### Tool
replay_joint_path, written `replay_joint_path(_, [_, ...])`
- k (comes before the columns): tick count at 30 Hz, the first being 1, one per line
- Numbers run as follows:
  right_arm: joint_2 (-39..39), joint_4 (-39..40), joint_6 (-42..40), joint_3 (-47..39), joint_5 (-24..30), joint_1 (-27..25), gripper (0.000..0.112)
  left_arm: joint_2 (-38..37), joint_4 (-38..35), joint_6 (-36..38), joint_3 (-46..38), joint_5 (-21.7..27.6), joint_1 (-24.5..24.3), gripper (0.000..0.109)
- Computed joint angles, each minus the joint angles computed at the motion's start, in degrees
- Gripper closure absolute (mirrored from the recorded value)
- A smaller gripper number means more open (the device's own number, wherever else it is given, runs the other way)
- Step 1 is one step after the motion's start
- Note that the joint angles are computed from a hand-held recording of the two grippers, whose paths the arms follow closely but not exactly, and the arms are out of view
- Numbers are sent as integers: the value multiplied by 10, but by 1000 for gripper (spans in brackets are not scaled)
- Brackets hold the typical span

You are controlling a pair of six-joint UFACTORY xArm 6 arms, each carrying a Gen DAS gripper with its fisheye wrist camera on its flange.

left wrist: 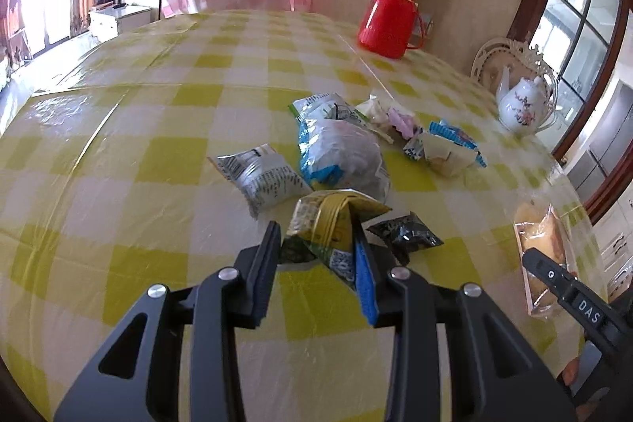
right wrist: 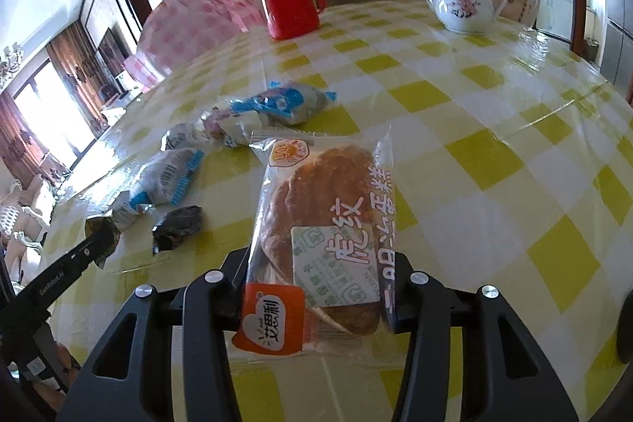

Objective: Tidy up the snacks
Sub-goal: 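Grasp the yellow-green snack packet with the left tool, then carry both held snacks to the purple-rimmed box and open both tools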

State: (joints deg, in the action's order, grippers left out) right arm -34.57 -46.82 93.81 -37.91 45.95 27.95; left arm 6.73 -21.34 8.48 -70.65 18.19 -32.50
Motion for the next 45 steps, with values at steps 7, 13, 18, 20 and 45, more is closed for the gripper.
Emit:
replay_joint_path(7, [0, -19, 25, 5, -16, 9, 66, -52, -51, 29, 65, -32, 2, 73])
replay_joint_path(13, [-10, -46, 67, 10, -25, 45, 66, -99, -102, 64, 112, -44, 6, 73])
replay_joint_path(18, [-9, -72, 103, 5, -22, 89, 66, -155, -142, 104, 161, -41, 13, 73])
replay_joint_path(20, [-5, -79, 116, 4, -26, 103, 66, -177, -132, 98, 178, -37, 19, 73])
replay_joint_path(45, [216, -85, 97, -192, -96, 251, 66, -409, -215, 271, 312, 109, 197, 73])
